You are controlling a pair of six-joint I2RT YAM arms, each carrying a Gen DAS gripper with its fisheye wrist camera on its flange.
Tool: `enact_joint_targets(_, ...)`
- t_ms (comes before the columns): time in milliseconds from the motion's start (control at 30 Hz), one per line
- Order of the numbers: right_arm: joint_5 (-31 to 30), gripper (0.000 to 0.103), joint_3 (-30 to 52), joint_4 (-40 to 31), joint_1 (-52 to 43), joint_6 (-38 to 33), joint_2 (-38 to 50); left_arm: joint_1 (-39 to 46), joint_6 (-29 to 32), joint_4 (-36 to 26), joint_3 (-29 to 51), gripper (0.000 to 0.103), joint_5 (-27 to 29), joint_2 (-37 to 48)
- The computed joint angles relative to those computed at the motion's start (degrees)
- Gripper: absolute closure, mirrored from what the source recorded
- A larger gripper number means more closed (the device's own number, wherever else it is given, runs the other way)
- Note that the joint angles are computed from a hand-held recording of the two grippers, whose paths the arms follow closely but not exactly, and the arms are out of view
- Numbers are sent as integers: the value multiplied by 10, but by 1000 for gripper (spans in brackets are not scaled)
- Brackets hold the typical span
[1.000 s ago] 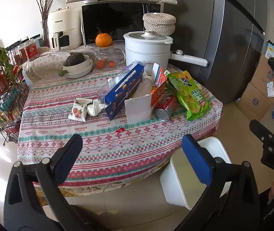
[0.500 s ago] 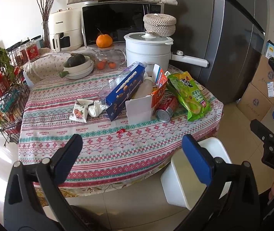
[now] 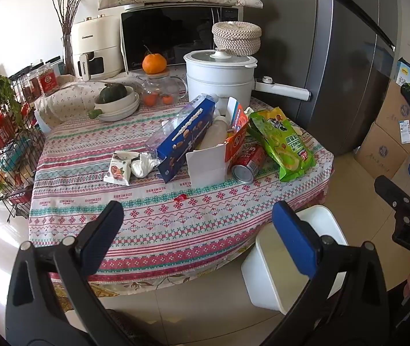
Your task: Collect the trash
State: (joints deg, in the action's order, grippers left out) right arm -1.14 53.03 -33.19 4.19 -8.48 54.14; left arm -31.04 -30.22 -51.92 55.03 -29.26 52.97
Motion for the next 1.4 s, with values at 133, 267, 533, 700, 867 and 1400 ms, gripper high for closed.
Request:
enact_joint_targets(133,6,0,0,0,4,0,1,-2,-1,1,1,1,-2,1)
enact_joint_targets(267,15,0,-1,1,10,-1,0,-4,-2,0,2,1,-5,2)
enact_joint_targets(533,23,0,2,3,13,-3,5,-6,3,-6,5,1,-10,0)
enact_joint_targets(700,32,0,3,5,12,-5,7,-7,7,-6,2,1,-15,-4)
enact_joint_targets(867,39,0,0,8,17,-3,4,-3,10,-5,0,1,-13,-5)
enact_joint_targets(1400,47,0,18,5,24,-3,26,136,95,-1,20,1,87,-2)
